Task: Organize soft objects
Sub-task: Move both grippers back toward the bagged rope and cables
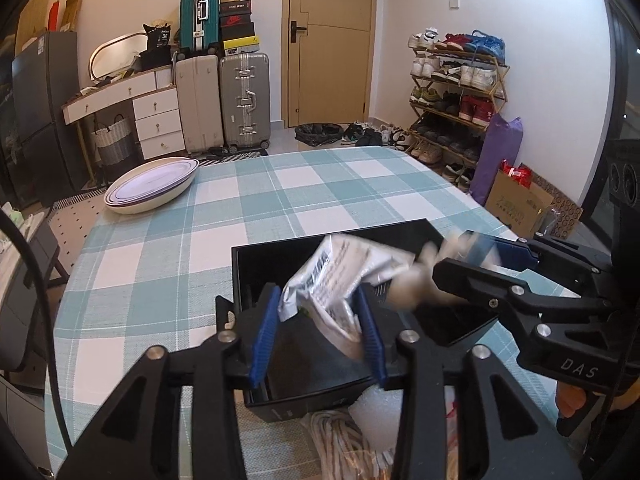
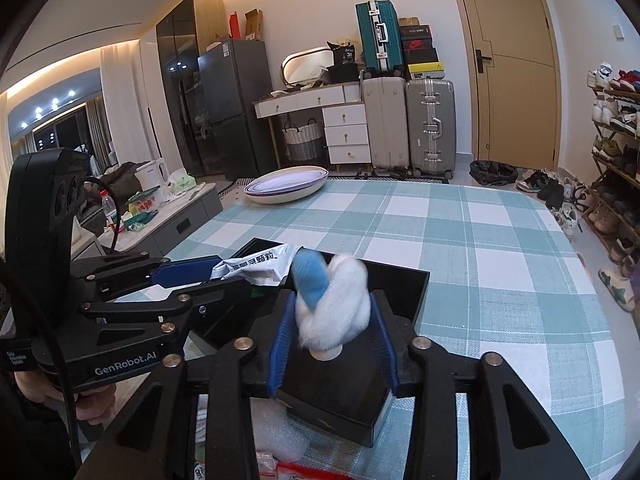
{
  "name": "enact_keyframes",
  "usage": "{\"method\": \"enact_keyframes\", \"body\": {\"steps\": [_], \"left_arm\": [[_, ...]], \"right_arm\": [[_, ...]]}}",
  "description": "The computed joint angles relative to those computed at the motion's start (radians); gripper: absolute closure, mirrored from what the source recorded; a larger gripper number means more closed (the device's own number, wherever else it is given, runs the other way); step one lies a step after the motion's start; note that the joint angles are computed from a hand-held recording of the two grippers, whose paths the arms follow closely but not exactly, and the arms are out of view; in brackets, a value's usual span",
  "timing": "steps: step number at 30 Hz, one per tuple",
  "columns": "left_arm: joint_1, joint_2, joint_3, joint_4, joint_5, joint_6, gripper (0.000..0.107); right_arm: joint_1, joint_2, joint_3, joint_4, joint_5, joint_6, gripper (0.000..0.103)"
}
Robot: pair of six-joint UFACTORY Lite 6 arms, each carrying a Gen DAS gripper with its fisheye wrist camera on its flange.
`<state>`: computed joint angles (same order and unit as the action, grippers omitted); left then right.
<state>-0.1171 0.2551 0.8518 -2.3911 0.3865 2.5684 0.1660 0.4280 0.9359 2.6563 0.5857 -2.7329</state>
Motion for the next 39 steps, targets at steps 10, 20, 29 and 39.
{"method": "enact_keyframes", "body": {"steps": [10,20,29,39], "left_arm": [[0.071,-0.214,-0.190,0.080,0.073,-0.058,0.006],[0.174,-0.447,-0.428,0.159,0.102,-0.060,0.004],[0.227,-0.553,-0.558,0.161,0.107,-0.013,0.004],[0.221,-0.597,-0.604,0.129,0.095,0.023,0.004]], "right_arm": [[-0.041,-0.218,-0.241,0.028,0.025,-0.047,0.000],[-0.049,-0.415,-0.481,0.071,0.055,-0.063,0.000],[-0.023,-0.499,-0.629,0.135,0.112,-0.107,0.000],[0.058,-0.468,-0.652,0.328,0.091,-0.275,0.000]]}}
